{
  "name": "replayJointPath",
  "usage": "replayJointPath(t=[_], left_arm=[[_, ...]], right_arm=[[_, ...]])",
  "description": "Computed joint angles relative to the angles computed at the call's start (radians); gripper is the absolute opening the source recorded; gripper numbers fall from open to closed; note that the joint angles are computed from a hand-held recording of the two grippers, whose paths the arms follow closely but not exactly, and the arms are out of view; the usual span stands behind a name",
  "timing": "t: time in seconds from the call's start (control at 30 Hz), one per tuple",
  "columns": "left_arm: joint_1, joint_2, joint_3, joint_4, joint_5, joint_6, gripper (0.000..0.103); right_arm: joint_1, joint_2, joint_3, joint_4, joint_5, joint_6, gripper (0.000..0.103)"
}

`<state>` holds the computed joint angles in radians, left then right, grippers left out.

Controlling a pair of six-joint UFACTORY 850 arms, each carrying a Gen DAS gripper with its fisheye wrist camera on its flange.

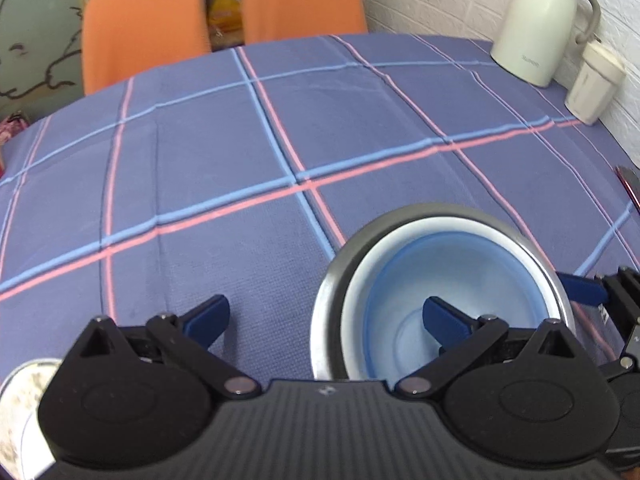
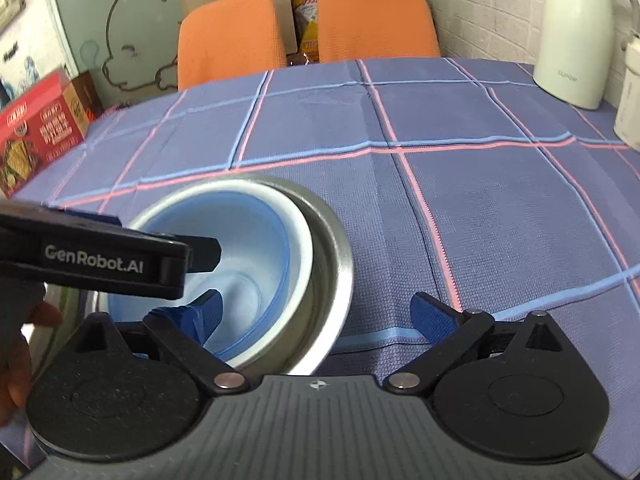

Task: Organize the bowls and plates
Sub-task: 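Grasp the nested bowls' steel rim with the left gripper and lift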

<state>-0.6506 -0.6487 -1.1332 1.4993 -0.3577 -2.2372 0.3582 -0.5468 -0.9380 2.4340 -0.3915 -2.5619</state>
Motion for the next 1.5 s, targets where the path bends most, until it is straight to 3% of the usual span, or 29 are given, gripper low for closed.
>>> replayJointPath(t=[0.1, 0.23, 0.37, 0.47, 0.6, 0.73, 0.87, 0.93, 1.0, 1.07, 1.23, 1.5], left_arm=[[0.011, -0.005, -0.004, -0.041, 0.023, 0.073, 0.103], [0.02, -0.004, 0.008, 0.054, 0.053, -0.008, 0.102], [0.006, -0.003, 0.02, 0.139, 0.031, -0.076, 0.102], [0.001, 0.002, 0.03, 0.179, 0.026, -0.112, 0.1], [-0.004, 0.002, 0.032, 0.213, 0.016, -0.161, 0.096], [-0.011, 0.017, 0.033, 0.365, 0.073, -0.285, 0.063], [-0.008, 0.015, 0.017, 0.299, 0.111, -0.238, 0.049], [-0.004, 0.022, 0.018, 0.311, 0.132, -0.238, 0.046], [-0.008, 0.031, 0.018, 0.32, 0.132, -0.229, 0.046], [-0.013, 0.048, 0.024, 0.338, 0.12, -0.241, 0.046], [-0.024, 0.141, 0.108, 0.382, 0.072, -0.314, 0.046], [-0.053, 0.352, 0.365, 0.121, -0.09, -0.219, 0.047]], right_arm=[[0.004, -0.004, -0.004, 0.014, 0.008, -0.032, 0.09], [-0.003, -0.005, 0.014, 0.058, -0.038, -0.085, 0.091], [0.013, 0.006, 0.023, 0.107, -0.016, -0.098, 0.091], [0.014, 0.012, 0.037, 0.07, -0.053, -0.05, 0.09], [0.014, 0.02, 0.067, 0.16, -0.09, -0.128, 0.087], [0.029, 0.015, 0.066, 0.207, -0.103, -0.162, 0.087], [0.04, 0.008, 0.045, 0.086, -0.108, -0.024, 0.086], [0.056, 0.018, 0.037, 0.109, -0.05, -0.02, 0.086], [0.046, 0.023, 0.037, 0.045, -0.048, 0.053, 0.087], [0.037, 0.035, 0.041, -0.02, -0.043, 0.136, 0.087], [0.045, 0.09, 0.074, 0.072, -0.041, 0.054, 0.087], [0.122, 0.151, 0.106, 0.017, -0.117, 0.072, 0.088]])
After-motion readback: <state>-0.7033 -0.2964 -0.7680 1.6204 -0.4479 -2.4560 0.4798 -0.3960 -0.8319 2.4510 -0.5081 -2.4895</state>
